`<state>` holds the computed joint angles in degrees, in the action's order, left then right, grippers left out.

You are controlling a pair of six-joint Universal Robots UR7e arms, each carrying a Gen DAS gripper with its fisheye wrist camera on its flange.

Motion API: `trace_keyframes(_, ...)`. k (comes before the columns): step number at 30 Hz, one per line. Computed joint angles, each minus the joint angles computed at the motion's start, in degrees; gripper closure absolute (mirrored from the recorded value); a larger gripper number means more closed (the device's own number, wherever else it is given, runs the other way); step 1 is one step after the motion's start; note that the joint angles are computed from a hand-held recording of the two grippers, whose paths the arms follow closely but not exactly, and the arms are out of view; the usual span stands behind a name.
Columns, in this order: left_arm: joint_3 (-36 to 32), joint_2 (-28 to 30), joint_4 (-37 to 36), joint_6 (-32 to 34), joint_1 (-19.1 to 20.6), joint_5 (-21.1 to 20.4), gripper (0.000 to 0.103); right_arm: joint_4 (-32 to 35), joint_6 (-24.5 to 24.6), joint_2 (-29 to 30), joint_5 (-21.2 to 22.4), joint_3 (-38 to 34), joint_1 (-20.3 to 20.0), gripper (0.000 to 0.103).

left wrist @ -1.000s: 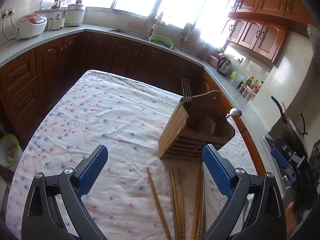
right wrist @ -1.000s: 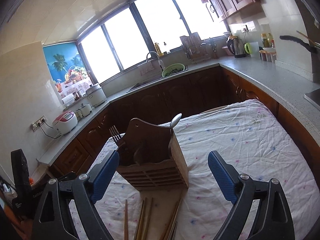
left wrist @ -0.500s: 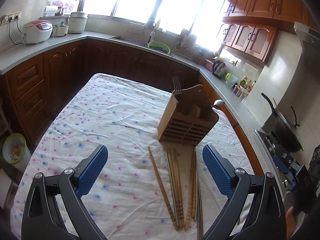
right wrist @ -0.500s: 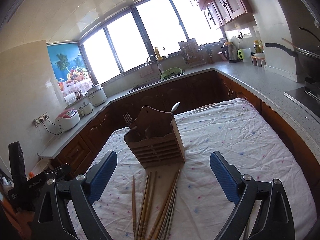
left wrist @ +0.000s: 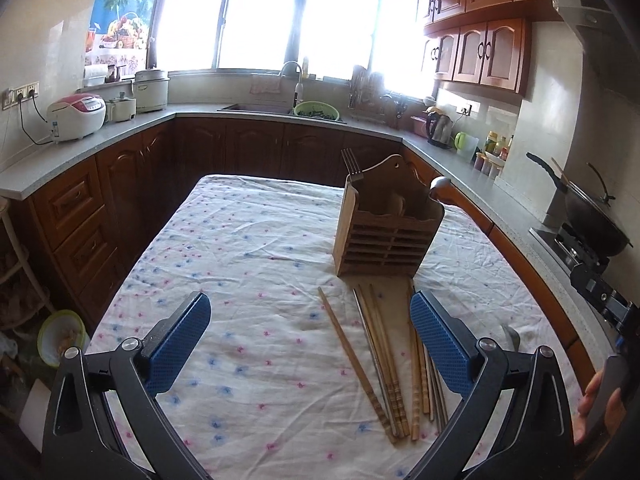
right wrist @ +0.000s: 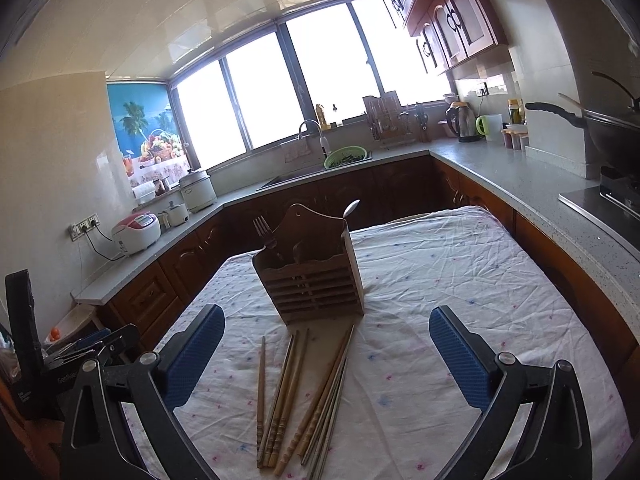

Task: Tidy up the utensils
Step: 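Open both grippers and pull them back from the holder, then grasp a wooden chopstick with the left gripper while the right grasps another chopstick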

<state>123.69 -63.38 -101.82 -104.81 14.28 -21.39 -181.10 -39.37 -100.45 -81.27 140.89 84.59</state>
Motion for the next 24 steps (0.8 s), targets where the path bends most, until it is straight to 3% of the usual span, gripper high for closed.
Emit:
trace_keyframes(8,-0.13,0.41,1.12,-1.53,0.94,-0.62,0.001,-2.73,-2.14,0.22,-0.43,1.4,-0.73,0.0)
trace_keyframes(19,-0.64,2.48,-8.11,8.03,5.53,-4.35,0.001,0.59,-0.65,4.9,-5.04,-1.09,-0.03,0.002)
trace_keyframes(24,-0.15,3.84,-18.21,16.4,8.28,-5.34,0.008,3.55,0.86,8.06,-7.73,-3.32,0.52,0.023)
